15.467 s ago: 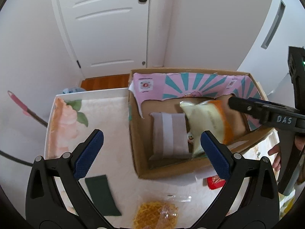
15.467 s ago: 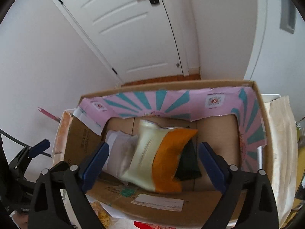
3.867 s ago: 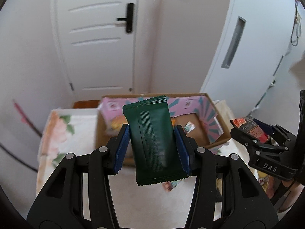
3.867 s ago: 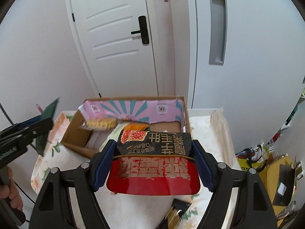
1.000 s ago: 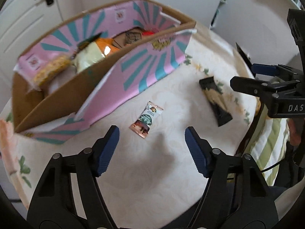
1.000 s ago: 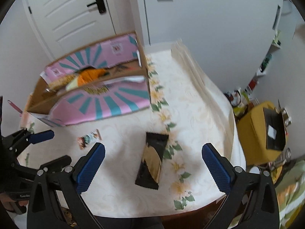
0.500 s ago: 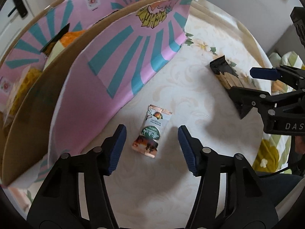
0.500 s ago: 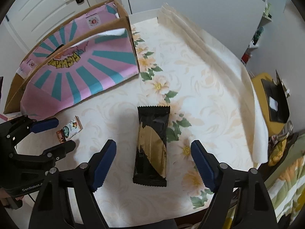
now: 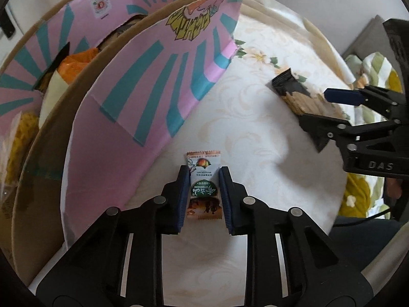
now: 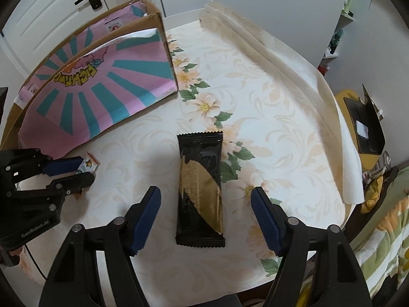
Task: Organize snacks
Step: 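Close left gripper on the small packet while right gripper closes on the black-gold bar, then lift both held snacks and carry them over the box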
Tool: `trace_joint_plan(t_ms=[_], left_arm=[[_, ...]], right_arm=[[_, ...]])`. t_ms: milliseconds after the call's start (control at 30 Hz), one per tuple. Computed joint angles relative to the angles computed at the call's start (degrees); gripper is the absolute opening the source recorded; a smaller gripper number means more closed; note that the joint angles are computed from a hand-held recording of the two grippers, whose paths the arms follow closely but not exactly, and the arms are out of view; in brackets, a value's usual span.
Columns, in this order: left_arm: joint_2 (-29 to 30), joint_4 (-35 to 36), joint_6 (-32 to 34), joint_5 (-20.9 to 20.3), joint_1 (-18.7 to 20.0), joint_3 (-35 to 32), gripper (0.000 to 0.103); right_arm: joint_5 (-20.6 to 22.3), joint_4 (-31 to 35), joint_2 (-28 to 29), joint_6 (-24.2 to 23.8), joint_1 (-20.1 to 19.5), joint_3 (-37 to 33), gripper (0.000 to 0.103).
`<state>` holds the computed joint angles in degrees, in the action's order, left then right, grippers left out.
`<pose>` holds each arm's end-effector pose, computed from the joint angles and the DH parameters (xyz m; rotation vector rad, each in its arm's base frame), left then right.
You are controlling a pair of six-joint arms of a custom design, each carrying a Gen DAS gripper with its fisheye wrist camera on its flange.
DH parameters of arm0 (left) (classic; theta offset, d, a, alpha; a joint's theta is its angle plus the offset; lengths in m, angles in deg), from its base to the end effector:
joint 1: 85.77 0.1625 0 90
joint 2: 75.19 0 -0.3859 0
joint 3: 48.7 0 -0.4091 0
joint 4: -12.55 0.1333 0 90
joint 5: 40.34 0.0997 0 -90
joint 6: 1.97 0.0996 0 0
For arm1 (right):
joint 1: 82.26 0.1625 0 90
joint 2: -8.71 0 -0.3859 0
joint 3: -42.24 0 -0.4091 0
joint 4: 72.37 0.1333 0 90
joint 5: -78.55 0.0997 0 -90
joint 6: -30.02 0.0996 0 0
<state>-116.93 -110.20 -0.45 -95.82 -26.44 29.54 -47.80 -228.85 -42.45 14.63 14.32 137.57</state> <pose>-0.1994 -0.7083 0.0877 0.7290 2.4334 -0.1181 0.1492 -0.6453 0.1417 0.3113 -2.4363 0.4201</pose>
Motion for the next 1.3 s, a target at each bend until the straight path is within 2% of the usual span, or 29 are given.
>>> trace_joint_plan(t_ms=[200,267,400,500,533,567,833,1000,1100,1300], left_arm=[[1.41,0.8,-0.35,-0.58,-0.76,-2.21,0.021],[1.61,0.58,-0.8,-0.81,-0.95,-2.57,0.021],[2.36,0.36,-2.11,-1.01,-1.11,-3.54,0.021],[2.28,-0.27,-3.19,-0.99,-1.26,-3.63,0.021],[1.8,-0.28,-3.51,-1.01,-1.28,-3.32,0.021],[1.62,-0.58,-3.8,-0.84,-1.34,-3.06,0.021],[-1.77,-4.69,-6.86,0.11,-3.49,2.08,0.021],[-3.0,-7.92,-8.52,1.14,-5.63,3.12,0.021],[-3.76,-10.2,-10.0,1.62,-6.63,3.21,0.021],[-5.6,-13.79,-13.5,6.43,-8.19,3.8,0.021]], right_arm=[[-0.06,-1.06,0.3,-0.43,-0.34,-0.44,0.068],[0.01,-1.26,0.59,-1.01,-0.33,-0.52,0.062],[-0.55,-1.45,1.61,-2.29,-0.27,-1.01,0.056],[-1.75,-3.34,2.46,-5.2,0.06,-1.19,0.042],[-1.82,-3.84,2.6,-6.1,0.14,-1.16,0.033],[-1.77,-4.17,2.61,-6.85,0.17,-1.12,0.03],[0.68,-3.07,1.2,-8.42,-0.05,-1.02,0.028],[3.44,0.26,-0.88,-7.85,0.03,-1.95,0.028],[4.72,0.55,-1.46,-9.46,0.8,-3.43,0.028],[8.18,1.94,-1.87,-12.54,2.71,-7.31,0.029]])
